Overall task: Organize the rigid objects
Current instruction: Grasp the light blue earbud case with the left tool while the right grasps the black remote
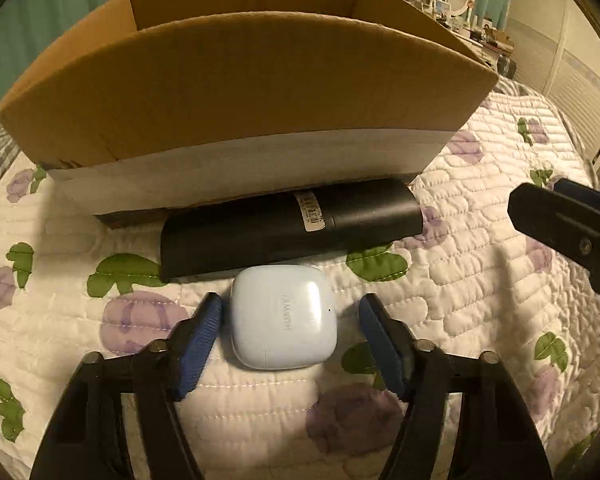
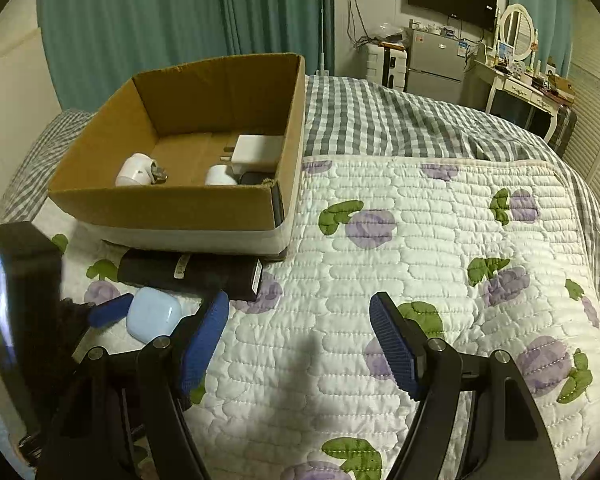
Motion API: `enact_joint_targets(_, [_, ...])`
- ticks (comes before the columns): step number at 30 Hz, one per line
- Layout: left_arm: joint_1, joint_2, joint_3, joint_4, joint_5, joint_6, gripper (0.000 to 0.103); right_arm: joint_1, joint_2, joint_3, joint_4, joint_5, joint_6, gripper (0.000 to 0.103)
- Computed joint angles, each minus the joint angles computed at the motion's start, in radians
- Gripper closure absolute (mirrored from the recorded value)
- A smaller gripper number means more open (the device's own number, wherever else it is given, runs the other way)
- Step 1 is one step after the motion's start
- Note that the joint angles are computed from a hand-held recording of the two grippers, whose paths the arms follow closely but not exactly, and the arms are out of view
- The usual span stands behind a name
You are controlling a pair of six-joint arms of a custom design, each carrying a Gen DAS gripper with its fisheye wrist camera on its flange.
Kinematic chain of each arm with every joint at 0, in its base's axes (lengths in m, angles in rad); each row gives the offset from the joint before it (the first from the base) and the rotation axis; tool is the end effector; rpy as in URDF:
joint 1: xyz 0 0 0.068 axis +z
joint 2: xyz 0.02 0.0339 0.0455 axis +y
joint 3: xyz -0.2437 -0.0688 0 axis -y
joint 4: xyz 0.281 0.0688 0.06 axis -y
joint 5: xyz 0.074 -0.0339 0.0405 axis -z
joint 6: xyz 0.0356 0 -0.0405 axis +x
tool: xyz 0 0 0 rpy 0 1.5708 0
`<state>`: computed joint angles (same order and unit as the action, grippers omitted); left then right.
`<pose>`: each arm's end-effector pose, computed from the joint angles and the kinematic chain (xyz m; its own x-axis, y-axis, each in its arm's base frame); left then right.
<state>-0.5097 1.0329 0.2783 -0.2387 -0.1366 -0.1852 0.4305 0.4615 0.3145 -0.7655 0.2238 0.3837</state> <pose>0.1775 -0.0937 0.0825 -0.7959 0.2359 -0.5576 0.2767 0.9609 0.0116 0.1442 0.0575 0.1542 -0.7727 0.0468 -0.6330 0.0062 0.9978 0.0662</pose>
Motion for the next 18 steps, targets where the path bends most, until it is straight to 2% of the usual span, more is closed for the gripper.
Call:
enact_joint_targets(4, [0.015, -0.088, -0.015, -0.072, 0.013, 0.004, 0.053, 0.000, -0.004, -0.008, 0.012, 0.002, -0.011, 0.030])
enact_joint_targets(9, [0.099, -0.430, -0.061, -0.319, -0.006, 0.016, 0.053, 0.092, 0.003, -0.008, 0.042, 0.074, -0.055, 0.030])
enact_joint_targets(12, [0.187, -0.550, -0.072, -0.393, -0.016, 0.054, 0.053, 0.212, 0.145, 0.013, 0.139, 0.145, -0.105, 0.030])
enact_joint_targets(15, [0.297, -0.545, -0.068, -0.390, 0.043, 0.082, 0.053, 0.337, 0.364, 0.052, 0.266, 0.232, -0.181, 0.031])
enact_joint_targets(18, [0.367, -0.498, -0.065, -0.358, 0.073, 0.106, 0.053, 0.373, 0.588, 0.112, 0.368, 0.268, -0.237, 0.045])
